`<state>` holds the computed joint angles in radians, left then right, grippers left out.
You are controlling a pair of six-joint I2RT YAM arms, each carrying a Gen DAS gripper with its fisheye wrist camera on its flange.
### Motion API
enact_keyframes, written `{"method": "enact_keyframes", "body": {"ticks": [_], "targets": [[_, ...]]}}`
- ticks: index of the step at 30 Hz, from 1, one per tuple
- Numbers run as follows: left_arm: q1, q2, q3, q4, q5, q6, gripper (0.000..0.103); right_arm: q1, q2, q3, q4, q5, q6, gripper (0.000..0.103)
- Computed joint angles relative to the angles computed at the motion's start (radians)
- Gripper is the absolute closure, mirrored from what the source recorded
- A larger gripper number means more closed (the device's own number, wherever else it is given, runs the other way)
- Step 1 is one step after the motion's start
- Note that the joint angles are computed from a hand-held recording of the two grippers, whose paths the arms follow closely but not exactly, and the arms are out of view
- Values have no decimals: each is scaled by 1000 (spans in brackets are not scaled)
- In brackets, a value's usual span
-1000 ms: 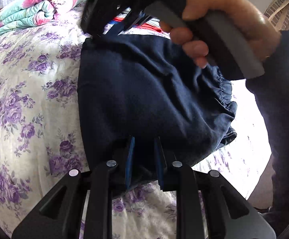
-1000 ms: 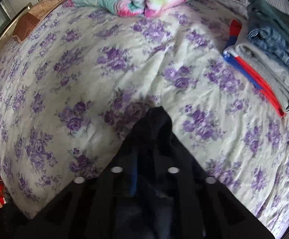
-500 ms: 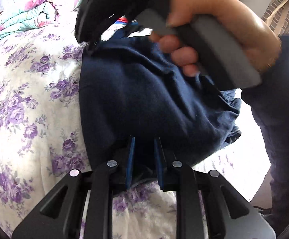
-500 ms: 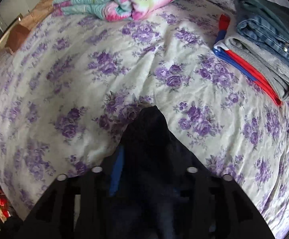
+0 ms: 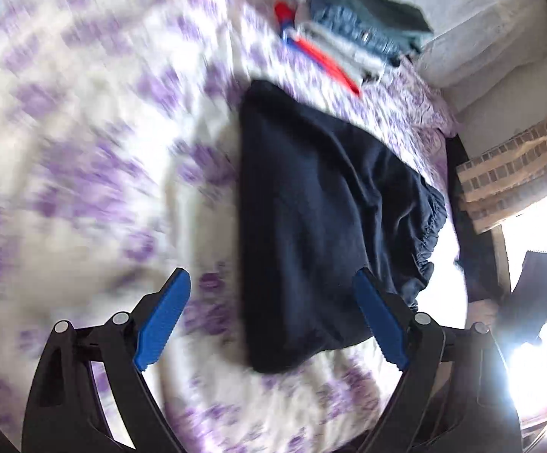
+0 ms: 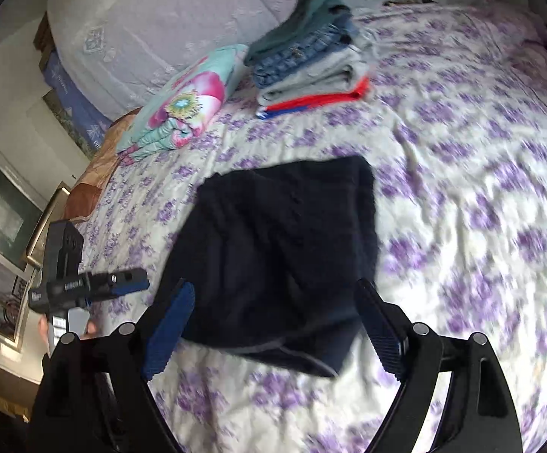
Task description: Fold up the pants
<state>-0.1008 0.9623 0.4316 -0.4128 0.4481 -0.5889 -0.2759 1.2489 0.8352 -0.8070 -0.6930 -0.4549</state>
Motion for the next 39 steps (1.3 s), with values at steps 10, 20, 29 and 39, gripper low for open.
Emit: {"method": "enact_keyframes", "body": {"ticks": [10, 20, 29, 39], "targets": [[-80, 356, 112, 265, 56, -48, 22, -475, 126, -53, -209, -100, -379, 16], [24, 378, -36, 487, 184, -18, 63, -76, 452, 83, -65, -159, 29, 16], [-116, 374, 12, 453, 32, 9, 41, 135, 574, 144, 225, -177, 318, 33], [-424, 58, 77, 149, -430, -12, 83, 299, 102, -98, 365, 104, 326, 65]]}}
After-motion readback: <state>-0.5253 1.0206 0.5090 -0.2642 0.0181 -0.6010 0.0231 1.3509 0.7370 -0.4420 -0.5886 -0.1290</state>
